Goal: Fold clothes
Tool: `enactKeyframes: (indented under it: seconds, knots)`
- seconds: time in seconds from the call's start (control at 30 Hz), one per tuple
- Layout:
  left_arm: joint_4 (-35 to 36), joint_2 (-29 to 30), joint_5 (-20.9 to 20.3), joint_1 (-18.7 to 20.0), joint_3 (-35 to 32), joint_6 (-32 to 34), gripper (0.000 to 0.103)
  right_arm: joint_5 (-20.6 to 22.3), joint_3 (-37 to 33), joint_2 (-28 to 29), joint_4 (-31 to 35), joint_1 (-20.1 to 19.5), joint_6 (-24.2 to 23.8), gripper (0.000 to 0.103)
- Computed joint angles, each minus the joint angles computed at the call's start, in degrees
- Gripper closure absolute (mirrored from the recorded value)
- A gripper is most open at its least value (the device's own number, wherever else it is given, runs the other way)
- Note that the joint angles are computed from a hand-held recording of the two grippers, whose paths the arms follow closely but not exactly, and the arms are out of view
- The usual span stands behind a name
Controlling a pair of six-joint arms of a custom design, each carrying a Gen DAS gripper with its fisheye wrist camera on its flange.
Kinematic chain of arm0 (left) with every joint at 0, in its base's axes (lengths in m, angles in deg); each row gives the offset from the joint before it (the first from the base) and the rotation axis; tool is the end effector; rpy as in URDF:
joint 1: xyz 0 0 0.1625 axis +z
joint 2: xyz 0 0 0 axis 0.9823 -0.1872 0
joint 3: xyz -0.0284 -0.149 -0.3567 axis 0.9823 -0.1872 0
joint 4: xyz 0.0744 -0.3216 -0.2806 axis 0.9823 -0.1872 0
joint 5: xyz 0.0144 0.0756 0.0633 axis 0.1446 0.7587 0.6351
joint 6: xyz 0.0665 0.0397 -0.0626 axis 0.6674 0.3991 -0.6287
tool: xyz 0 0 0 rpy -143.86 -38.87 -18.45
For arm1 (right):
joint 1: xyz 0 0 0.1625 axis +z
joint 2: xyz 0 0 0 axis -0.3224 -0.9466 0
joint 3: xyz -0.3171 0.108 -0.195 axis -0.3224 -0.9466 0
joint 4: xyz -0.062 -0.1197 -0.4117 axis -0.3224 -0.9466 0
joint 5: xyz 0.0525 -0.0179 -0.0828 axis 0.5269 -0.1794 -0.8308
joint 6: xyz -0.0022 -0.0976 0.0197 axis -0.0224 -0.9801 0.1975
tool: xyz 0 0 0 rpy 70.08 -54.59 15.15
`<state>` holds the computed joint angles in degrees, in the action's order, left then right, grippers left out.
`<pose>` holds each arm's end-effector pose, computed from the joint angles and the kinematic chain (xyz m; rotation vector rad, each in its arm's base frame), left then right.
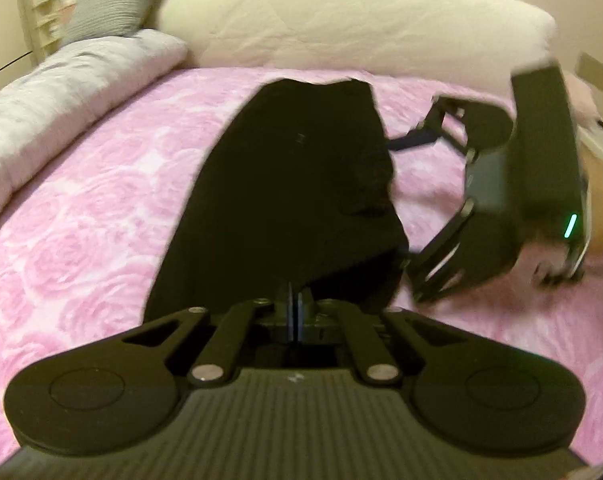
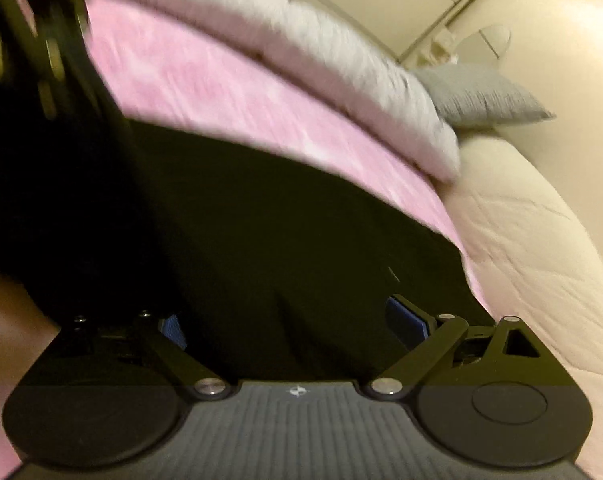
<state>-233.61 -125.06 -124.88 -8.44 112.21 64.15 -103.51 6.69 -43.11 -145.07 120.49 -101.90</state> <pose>-0.0709 -0.7093 0.2468 1.3316 2.3039 -0.5175 0.2297 -0.7298 -0.0301 1.1966 -1.7050 0.6027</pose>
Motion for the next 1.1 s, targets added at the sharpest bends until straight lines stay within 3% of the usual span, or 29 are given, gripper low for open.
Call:
enactKeyframes:
  seconds: [0.07,0.17,0.23,0.43,0.57,0.73,0.8,0.93,1.0,1.1]
  knots:
    - [0.5,-0.4,-0.1,-0.6,1.5,2.9,0.101,0.0,5.4,-4.4,1.4,-0.6,2.5,0.01]
    - [1.7,-1.4,-0.6,-1.3,3.7,6.3,0.101,-3.6,9.9,-7.3,1.1,-0.2,2.3,0.01]
    - [3.6,-2.1,-1.4,-1.3,4.4,7.4,0.101,-5.6,12.1,-9.3,3.0,-0.1,5.9,0.01]
    - [7.0,-3.7,-0.8,-1.2,7.7,10.4,0.097,-8.2,14.4,-11.8,7.3,-0.2,10.9,0.01]
    - [6.4,-5.7,0.7,-1.3,11.4,9.1,0.089,-9.8,15.8,-13.6,12.2,-0.7,19.0,0.01]
    - [2.7,-12.7,1.7,-1.5,18.2,-0.8,0.084,-13.2,20.9,-16.6,9.2,-0.2,19.4,0.005]
    - [1.3,-17.2,2.9,-1.8,22.0,-6.0,0.081,-11.8,25.3,-19.6,9.1,0.4,19.8,0.005]
    - [1.1,-29.1,9.8,-3.3,30.4,-16.4,0.072,-8.0,31.7,-24.3,13.0,2.5,24.5,0.004]
    - [4.0,-36.1,14.1,-3.7,33.5,-21.2,0.071,-6.2,33.1,-25.2,16.4,4.0,27.6,0.004]
    - [10.0,-46.5,20.4,-3.2,36.3,-27.8,0.058,-3.3,33.6,-25.2,22.9,6.8,30.9,0.004]
